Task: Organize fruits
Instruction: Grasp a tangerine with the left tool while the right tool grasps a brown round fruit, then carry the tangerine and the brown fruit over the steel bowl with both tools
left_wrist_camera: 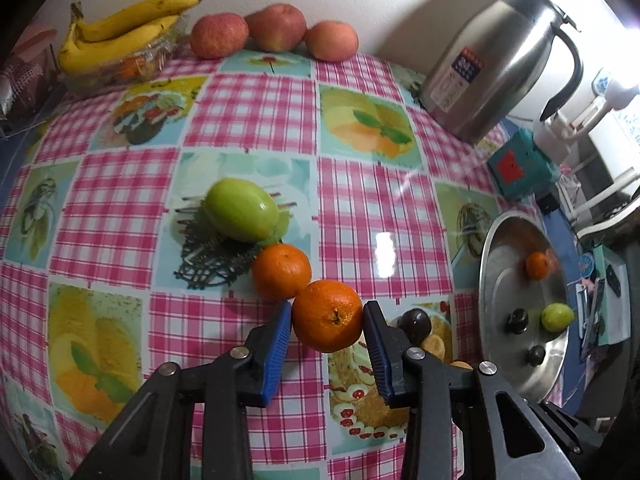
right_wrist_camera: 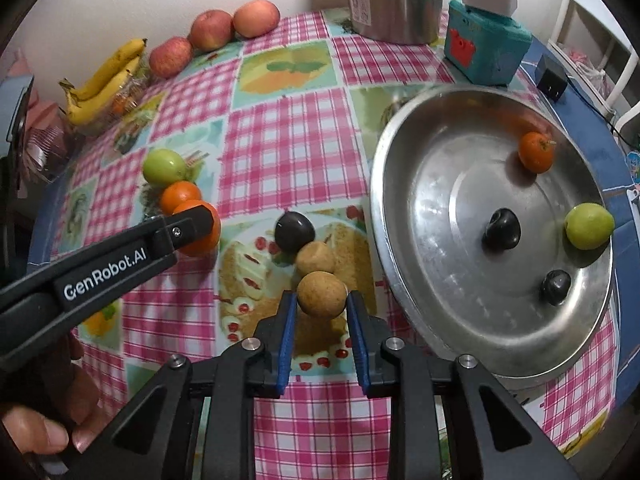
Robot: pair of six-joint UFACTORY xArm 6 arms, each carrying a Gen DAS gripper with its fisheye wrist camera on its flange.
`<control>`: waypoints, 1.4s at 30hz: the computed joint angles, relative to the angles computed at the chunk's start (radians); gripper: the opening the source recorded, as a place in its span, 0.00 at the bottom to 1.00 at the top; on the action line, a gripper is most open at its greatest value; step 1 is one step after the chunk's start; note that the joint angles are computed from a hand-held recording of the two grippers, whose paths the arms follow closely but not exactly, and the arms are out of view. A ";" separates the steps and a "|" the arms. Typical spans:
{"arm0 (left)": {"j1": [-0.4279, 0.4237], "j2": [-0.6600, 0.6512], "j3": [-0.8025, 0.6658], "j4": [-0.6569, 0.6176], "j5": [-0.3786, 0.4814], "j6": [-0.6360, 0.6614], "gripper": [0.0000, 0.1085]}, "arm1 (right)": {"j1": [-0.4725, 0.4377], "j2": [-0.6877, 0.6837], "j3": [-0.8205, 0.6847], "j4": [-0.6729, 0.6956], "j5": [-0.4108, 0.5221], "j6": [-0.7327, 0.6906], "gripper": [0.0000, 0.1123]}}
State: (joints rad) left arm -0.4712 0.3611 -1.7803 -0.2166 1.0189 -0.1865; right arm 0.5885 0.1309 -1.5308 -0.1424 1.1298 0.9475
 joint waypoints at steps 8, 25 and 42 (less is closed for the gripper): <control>-0.019 -0.009 -0.022 0.023 -0.004 -0.006 0.36 | -0.009 -0.034 0.037 -0.005 -0.047 0.017 0.24; -0.173 0.051 -0.138 0.026 0.019 0.096 0.36 | -0.107 -0.268 0.266 -0.096 0.028 0.210 0.24; -0.205 0.084 -0.170 0.023 0.028 0.107 0.37 | -0.124 -0.302 0.308 -0.068 0.029 0.216 0.24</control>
